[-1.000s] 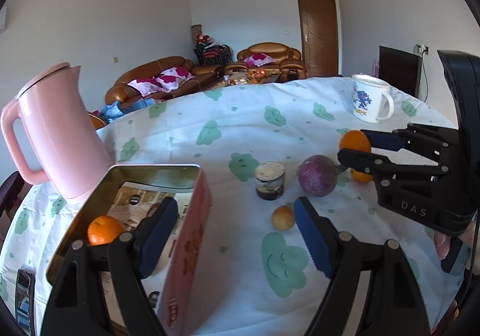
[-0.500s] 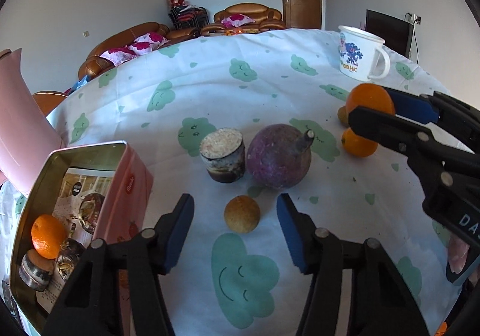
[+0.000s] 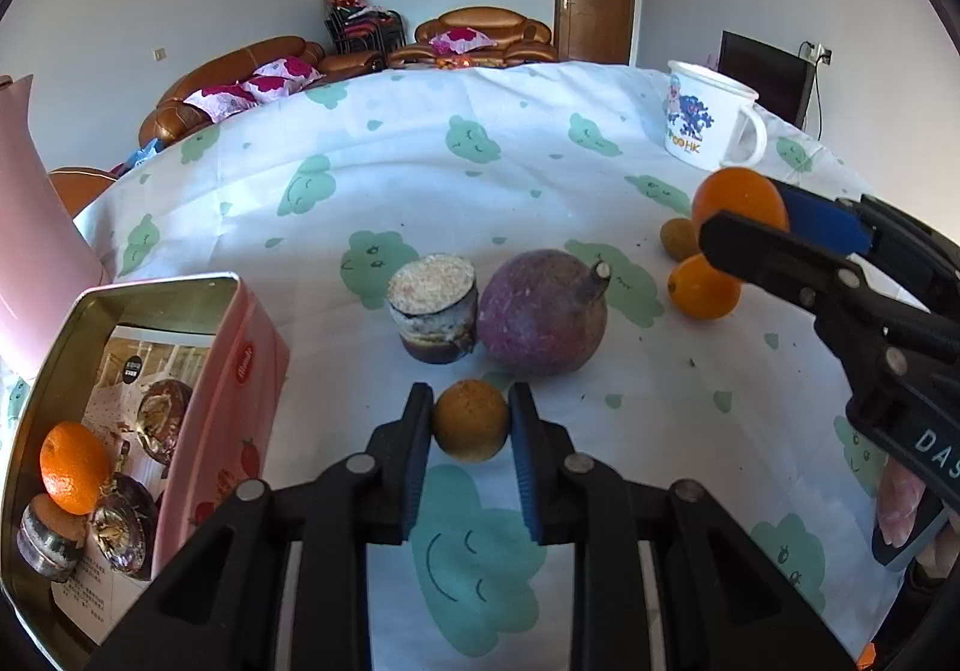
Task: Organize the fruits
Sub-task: 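Lift the small fruit with the left gripper while the right carries the orange toward the tin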
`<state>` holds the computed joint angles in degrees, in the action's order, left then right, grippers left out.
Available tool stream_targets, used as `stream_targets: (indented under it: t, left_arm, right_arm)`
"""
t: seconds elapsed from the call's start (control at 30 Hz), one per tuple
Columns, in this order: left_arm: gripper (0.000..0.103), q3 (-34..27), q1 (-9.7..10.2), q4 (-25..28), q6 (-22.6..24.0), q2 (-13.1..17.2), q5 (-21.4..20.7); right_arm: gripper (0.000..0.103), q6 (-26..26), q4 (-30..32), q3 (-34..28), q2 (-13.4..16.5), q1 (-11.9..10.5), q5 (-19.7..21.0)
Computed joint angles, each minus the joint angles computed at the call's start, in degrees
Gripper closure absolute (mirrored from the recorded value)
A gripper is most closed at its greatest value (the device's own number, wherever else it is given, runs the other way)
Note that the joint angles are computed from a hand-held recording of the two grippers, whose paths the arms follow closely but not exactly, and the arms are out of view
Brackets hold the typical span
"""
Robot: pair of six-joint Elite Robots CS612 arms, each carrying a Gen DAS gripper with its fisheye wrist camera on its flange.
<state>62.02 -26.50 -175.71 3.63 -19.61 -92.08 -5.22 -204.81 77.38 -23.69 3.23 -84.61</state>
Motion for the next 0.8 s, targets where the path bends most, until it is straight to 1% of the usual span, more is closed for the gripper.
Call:
stream_targets:
  t: [0.27, 0.47, 0.8]
  left_arm:
    - [0.076, 1.4, -0.1, -5.4, 0.1, -0.2, 1.3]
    - [0.076, 2.4, -0.39, -9.3, 0.1, -0.3, 3.3]
    - [0.076, 3.7, -0.58, -14.5, -0.4, -0.4, 5.4]
  right_arm:
    - [0.064, -0.3, -1.9, 0.3, 0.1, -0.1, 0.7]
    - [0.064, -0.8, -3.8, 0.7, 0.1, -0.1, 1.4]
    - [0.064, -1.6, -6.1, 0.9, 0.3, -0.1, 1.9]
